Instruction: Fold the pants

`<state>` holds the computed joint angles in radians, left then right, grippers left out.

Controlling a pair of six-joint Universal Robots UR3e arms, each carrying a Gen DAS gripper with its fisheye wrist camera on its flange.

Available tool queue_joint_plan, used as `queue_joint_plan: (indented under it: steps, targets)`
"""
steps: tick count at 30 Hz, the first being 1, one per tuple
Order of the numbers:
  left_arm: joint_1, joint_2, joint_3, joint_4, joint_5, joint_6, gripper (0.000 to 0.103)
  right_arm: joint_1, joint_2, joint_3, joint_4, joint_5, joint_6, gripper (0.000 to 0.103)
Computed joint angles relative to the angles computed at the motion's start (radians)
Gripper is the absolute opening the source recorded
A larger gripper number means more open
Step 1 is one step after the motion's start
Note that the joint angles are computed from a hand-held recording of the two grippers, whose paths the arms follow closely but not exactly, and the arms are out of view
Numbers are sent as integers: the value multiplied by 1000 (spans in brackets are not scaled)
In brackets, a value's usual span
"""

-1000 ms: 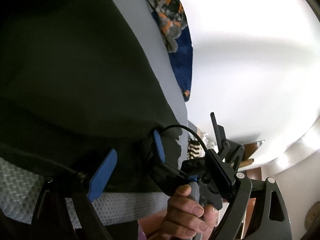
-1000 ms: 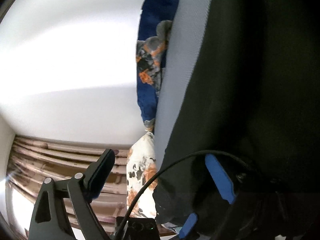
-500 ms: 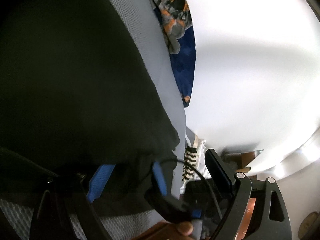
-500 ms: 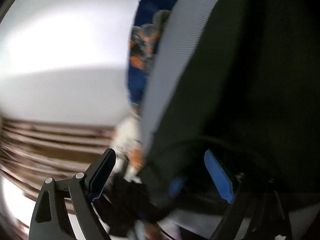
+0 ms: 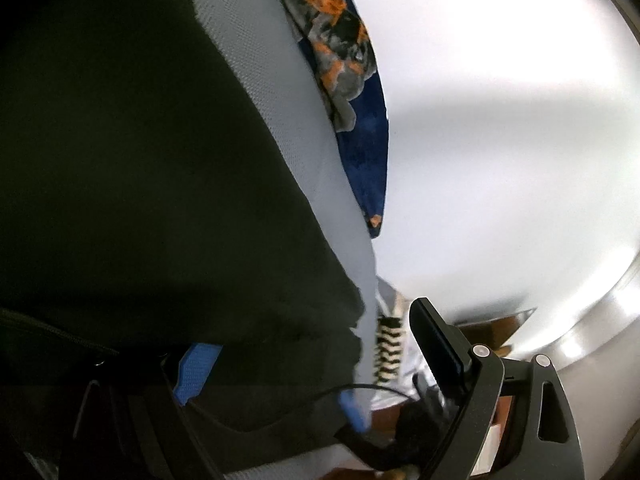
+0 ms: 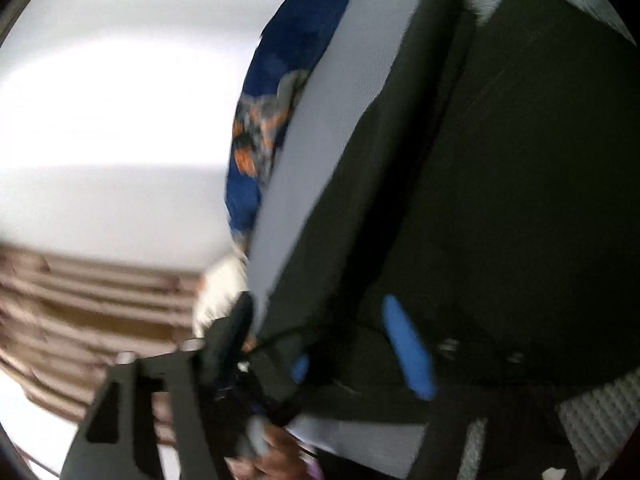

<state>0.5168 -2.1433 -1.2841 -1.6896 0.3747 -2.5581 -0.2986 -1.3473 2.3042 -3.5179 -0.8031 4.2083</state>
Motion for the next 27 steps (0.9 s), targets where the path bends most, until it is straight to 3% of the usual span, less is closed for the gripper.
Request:
queue_joint_plan:
  steps: [1,2,3,6,9,12,14,17,20,27]
  targets:
    - [-2,2,-5,1,-5,10,85,-11,15,8,-43,3,27,45]
    - [-1,0,3,-24,-9,35,72,-19,6,13,-35,1,14,42]
    - [-3,-7,27,-71,-9,78,55,-23,-12,14,-8,-6,-12,40]
    - [-3,-27,100,-177,-9,156,33,-45,-22,35,-31,6,-11,39]
    - [-3,-61,205,-327,-34,234,33,-32,27,13,-56,26,20,39]
    - [-5,-98,296,-412,-47,261,33,23,174,-47,-210,30,178,43]
    - [-6,-132,368,-470,-50,271,33,66,263,-115,-284,17,265,55]
    - [-5,-170,453,-561,-63,296,32,124,369,-229,-366,-28,381,63]
    - [-7,-206,526,-636,-73,305,32,168,430,-326,-362,-98,414,67]
    - [-2,-238,588,-723,-89,307,32,224,569,-504,-409,-225,524,69]
